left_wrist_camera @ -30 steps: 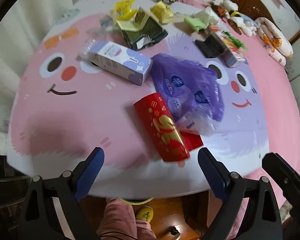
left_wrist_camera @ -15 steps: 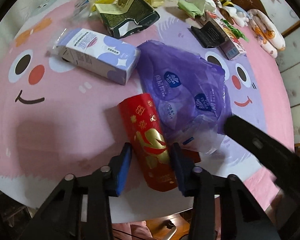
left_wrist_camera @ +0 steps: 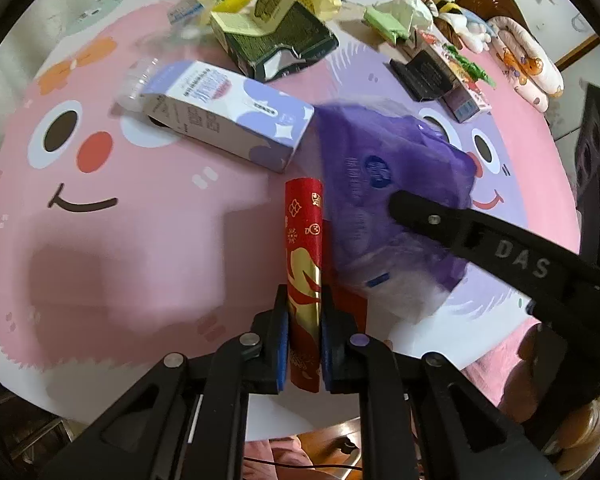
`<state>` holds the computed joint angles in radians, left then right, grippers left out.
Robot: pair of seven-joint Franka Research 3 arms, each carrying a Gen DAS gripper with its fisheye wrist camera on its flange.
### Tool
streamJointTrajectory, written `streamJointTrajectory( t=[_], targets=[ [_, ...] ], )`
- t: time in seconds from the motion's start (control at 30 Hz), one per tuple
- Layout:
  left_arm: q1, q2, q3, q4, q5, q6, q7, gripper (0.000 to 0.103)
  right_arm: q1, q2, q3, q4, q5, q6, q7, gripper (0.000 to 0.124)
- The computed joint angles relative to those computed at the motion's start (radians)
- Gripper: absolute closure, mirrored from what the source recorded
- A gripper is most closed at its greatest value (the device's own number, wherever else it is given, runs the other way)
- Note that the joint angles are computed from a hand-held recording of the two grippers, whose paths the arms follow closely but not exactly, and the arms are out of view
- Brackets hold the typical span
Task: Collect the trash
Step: 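Grasp the red packet with the left tool while the right tool grasps the purple bag, then carry both items over the bin and open both tools to drop them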
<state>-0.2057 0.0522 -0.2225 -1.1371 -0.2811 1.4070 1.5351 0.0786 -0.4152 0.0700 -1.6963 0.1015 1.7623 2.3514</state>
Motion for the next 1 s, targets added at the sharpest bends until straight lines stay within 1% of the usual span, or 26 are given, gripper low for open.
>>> streamJointTrajectory(
  t=[0.13, 0.23, 0.37, 0.53, 0.77, 0.93, 1.0],
  targets=[
    [0.005, -0.039, 0.006, -0.019, 0.001, 0.020, 0.021, 0.093, -0.017, -0.053, 0.014, -0.017, -0.035, 0.012, 0.031, 0.111],
    [0.006, -0.084, 0.014, -0.048, -0.004, 0.033, 0.042, 0.093, -0.026, -0.099, 0.025, -0.034, -0.052, -0.002, 0.047, 0.112],
    [0.000, -0.158, 0.026, -0.108, -0.011, 0.048, 0.072, 0.094, -0.027, -0.182, 0.039, -0.076, -0.040, -0.036, 0.064, 0.112],
    [-0.021, -0.288, 0.048, -0.226, -0.012, 0.068, 0.107, 0.093, -0.025, -0.288, 0.072, -0.122, -0.016, -0.091, 0.083, 0.112],
    [-0.070, -0.510, 0.067, -0.447, 0.032, 0.094, 0.132, 0.093, -0.001, -0.424, 0.113, -0.188, 0.056, -0.175, 0.108, 0.112],
    [-0.105, -0.628, 0.089, -0.573, 0.054, 0.069, 0.138, 0.093, 0.019, -0.499, 0.137, -0.257, 0.113, -0.215, 0.121, 0.112],
    [-0.118, -0.668, 0.092, -0.626, 0.064, 0.059, 0.143, 0.093, 0.031, -0.532, 0.145, -0.306, 0.147, -0.226, 0.133, 0.112]
  ],
)
